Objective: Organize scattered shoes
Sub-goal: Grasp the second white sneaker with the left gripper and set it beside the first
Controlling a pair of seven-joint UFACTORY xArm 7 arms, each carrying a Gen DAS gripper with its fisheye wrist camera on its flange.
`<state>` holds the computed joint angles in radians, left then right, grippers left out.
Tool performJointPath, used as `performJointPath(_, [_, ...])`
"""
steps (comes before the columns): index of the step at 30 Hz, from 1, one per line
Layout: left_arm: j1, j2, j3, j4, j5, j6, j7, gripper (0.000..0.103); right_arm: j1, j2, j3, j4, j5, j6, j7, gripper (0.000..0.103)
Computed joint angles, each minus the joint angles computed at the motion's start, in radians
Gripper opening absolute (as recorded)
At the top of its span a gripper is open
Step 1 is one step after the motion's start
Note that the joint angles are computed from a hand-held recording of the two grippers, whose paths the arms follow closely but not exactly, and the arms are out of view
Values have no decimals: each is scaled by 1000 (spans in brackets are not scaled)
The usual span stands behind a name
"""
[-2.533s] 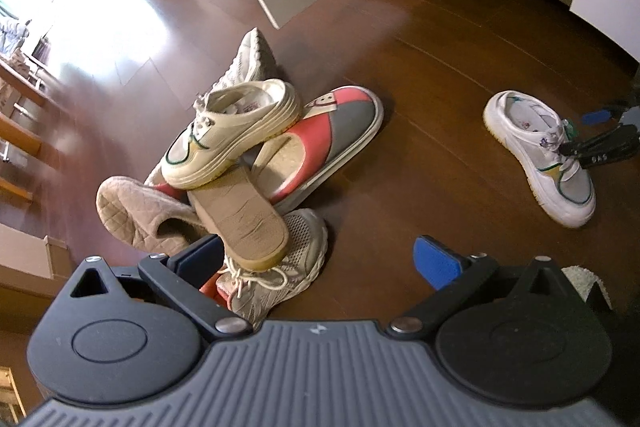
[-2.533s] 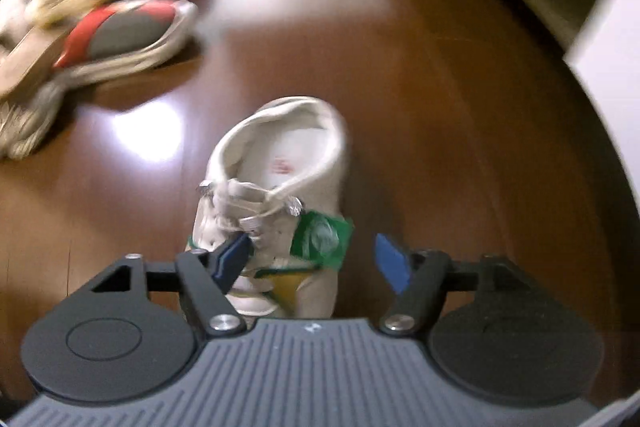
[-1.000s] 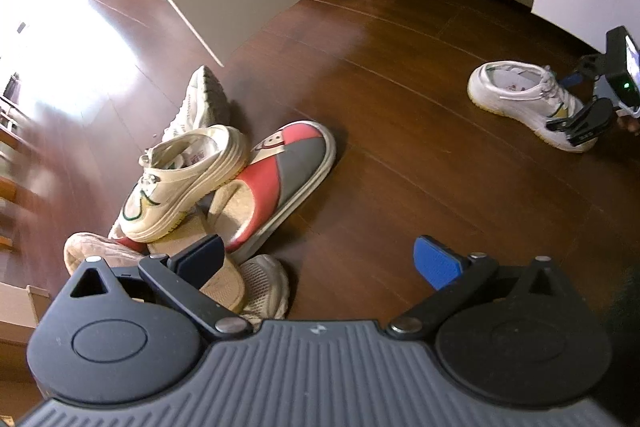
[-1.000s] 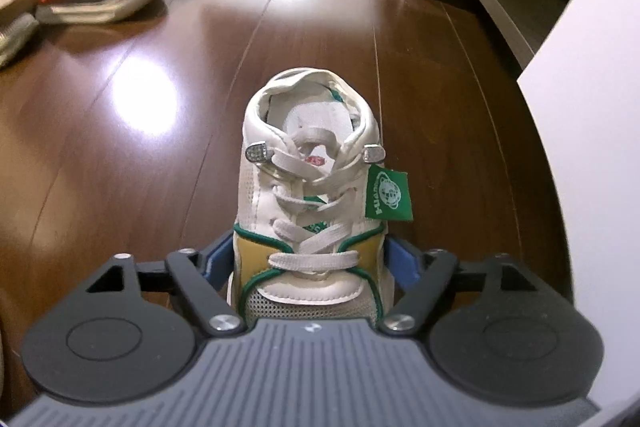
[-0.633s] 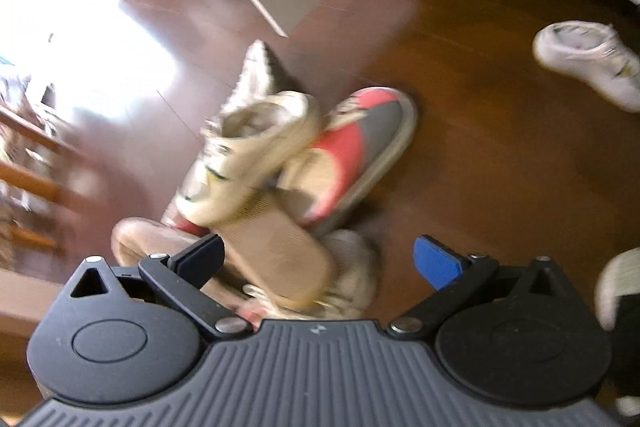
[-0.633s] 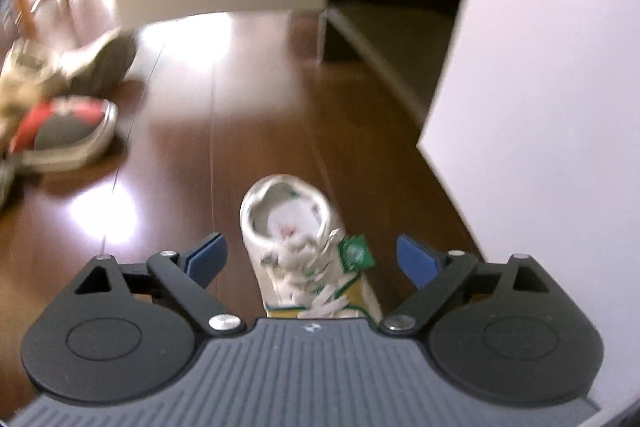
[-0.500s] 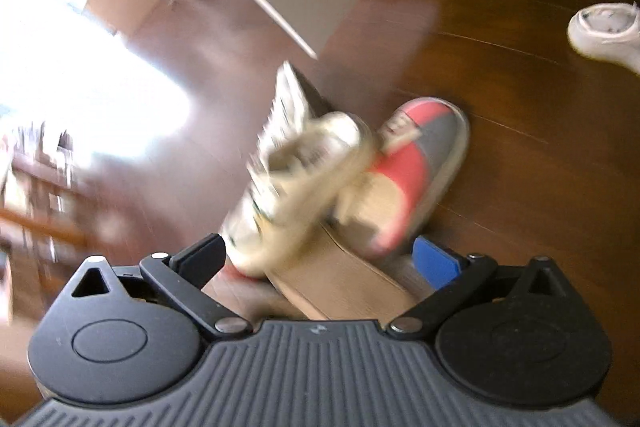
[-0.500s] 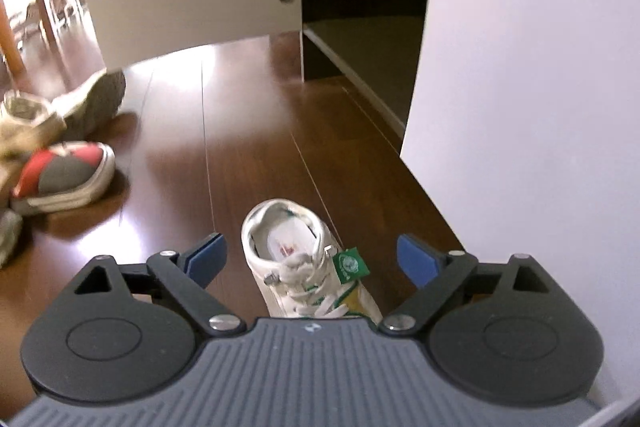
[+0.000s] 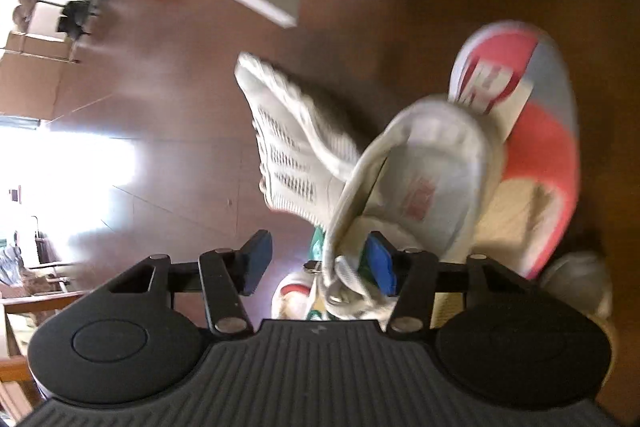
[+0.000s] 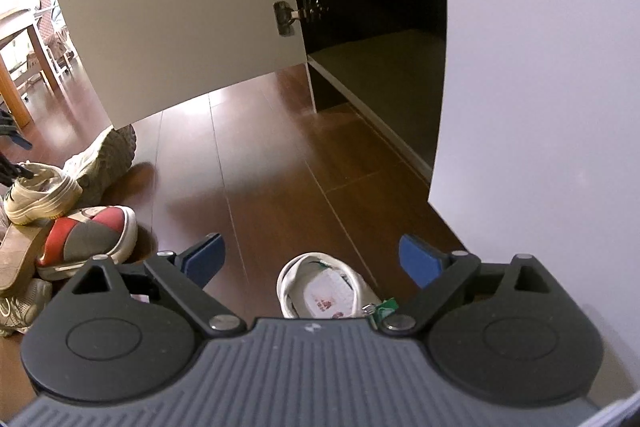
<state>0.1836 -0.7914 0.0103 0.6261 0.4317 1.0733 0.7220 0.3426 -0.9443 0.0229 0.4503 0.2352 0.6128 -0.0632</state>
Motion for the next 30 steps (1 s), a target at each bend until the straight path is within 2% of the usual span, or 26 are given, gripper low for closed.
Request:
performJointPath(2, [10,49,-3,19,-15,27,-24,18,-1,3,1,-5,4,3,9,93])
performJointPath(6, [8,-10,-31,-59,55,-26,-33,15,1,-2,-1,-19,18,3,30,93])
performJointPath(9, [33,-88,-81,-102,99,-49,-124,14,13,-25,-12,-36,33,2,34,93])
performJointPath(12, [42,-136,-130,-81,92,20,-225,14,14,-63,-20,-52,42,10,41,93])
performJointPath(16, [44,-167,-142,25,37,172,-344,14,0,-132,-31,-71,50,42,62,93])
performJointPath(20, [48,-130,-150,247,-95,402,-504,11,-19,-206,-50,-78,57,75,76,93])
performJointPath(22, [49,-97,-175,384,-211,549,-629,8,-26,-233,-56,-80,63,86,84,93])
performJointPath(24, [37,-84,-191,441,-316,632,-748,8,-31,-261,-59,-85,71,94,96,93])
performJointPath(27, [1,-97,-215,394,-469,645,-922,8,-29,-312,-61,-98,95,120,126,93])
performJointPath(30, [-44,-122,-230,248,-639,590,-1080,8,-29,-372,-64,-108,102,172,147,93])
